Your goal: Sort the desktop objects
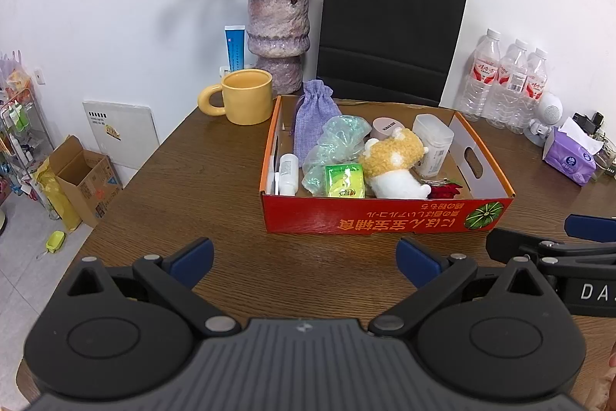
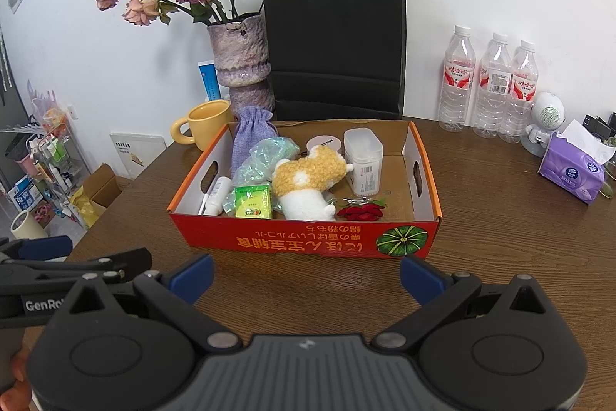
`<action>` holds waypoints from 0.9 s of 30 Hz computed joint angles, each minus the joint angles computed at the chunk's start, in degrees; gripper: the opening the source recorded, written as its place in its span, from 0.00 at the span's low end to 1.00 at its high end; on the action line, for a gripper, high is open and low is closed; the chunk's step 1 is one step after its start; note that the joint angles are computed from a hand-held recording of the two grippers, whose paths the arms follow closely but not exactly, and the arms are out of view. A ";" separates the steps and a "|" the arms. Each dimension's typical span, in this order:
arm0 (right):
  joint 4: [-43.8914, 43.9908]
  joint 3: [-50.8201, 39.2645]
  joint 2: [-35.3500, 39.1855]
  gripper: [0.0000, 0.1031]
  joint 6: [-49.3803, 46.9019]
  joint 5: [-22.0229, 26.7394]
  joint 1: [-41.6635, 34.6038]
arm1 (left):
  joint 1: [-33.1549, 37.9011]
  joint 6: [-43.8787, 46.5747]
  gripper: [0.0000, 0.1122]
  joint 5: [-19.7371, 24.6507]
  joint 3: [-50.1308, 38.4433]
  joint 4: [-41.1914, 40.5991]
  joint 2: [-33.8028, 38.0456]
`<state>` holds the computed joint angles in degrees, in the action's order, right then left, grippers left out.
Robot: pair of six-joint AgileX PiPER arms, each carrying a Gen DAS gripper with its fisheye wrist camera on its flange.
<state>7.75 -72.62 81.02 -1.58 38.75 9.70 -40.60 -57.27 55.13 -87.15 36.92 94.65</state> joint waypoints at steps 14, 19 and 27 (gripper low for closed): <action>0.17 -0.03 0.10 1.00 -0.33 -0.09 -0.02 | 0.01 0.01 0.92 0.09 0.11 -0.13 -0.15; 0.01 0.01 0.03 1.00 -0.13 -0.05 0.10 | 0.07 0.11 0.92 0.11 0.09 -0.26 -0.18; -0.22 -0.01 0.03 1.00 0.15 0.00 0.39 | 0.17 0.16 0.92 -0.02 0.13 -0.34 -0.14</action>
